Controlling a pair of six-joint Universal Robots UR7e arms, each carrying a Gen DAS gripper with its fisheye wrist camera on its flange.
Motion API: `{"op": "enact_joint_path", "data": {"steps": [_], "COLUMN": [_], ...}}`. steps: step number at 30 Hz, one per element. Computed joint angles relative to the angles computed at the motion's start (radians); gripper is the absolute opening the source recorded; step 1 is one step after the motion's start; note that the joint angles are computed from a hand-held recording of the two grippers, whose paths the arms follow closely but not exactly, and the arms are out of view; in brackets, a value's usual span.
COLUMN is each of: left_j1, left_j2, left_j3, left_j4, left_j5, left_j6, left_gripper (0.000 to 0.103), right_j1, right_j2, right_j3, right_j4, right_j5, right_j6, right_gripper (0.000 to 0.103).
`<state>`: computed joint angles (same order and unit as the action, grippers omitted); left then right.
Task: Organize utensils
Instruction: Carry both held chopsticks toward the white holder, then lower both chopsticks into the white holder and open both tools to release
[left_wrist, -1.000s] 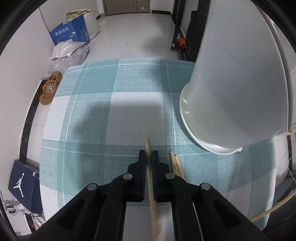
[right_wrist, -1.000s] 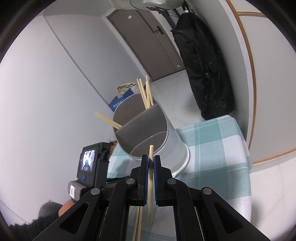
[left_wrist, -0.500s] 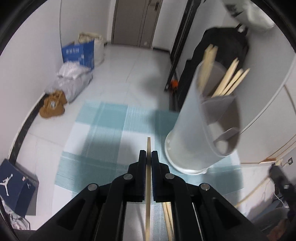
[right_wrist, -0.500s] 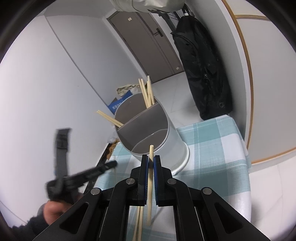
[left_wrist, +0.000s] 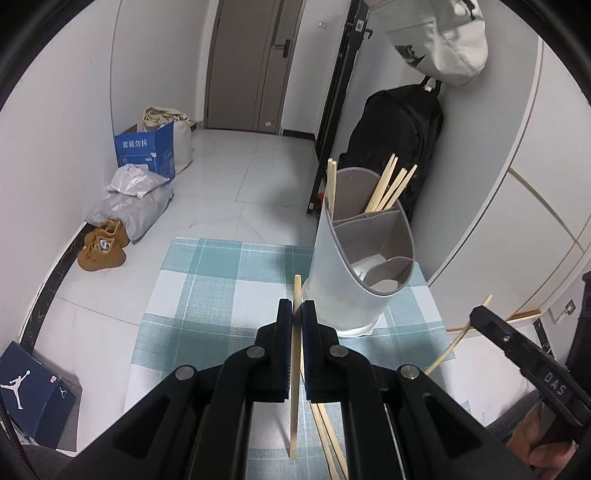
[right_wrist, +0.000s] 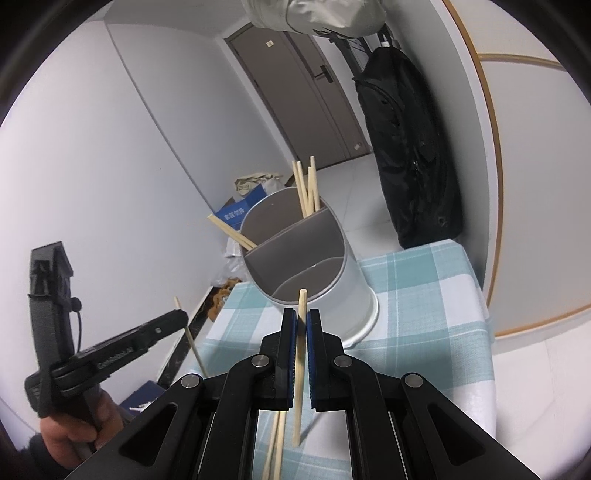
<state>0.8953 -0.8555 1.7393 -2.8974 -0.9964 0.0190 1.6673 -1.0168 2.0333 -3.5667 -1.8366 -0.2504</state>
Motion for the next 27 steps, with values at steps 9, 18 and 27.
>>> {"op": "enact_joint_path", "data": {"steps": [9, 18, 27], "left_j1": [-0.019, -0.018, -0.017], "left_j2": [-0.032, -0.044, -0.046], "left_j3": [0.045, 0.038, 0.012], "left_j4": [-0.038, -0.022, 0.009], "left_j5": [-0.006, -0.027, -0.058], "left_j6": [0.03, 0.04, 0.052], "left_gripper": [0.001, 0.001, 0.001], "right_j1": [0.035, 0.052, 0.058], "right_j2": [0.022, 0.037, 0.041], "right_j3": [0.002, -0.01, -0.034], "right_j4": [-0.032, -0.036, -0.019], "right_j5": [-0.023, -0.025, -0.014], "right_j6": [-0.051, -0.063, -0.055], "right_gripper": [0.004, 0.004, 0.004]}}
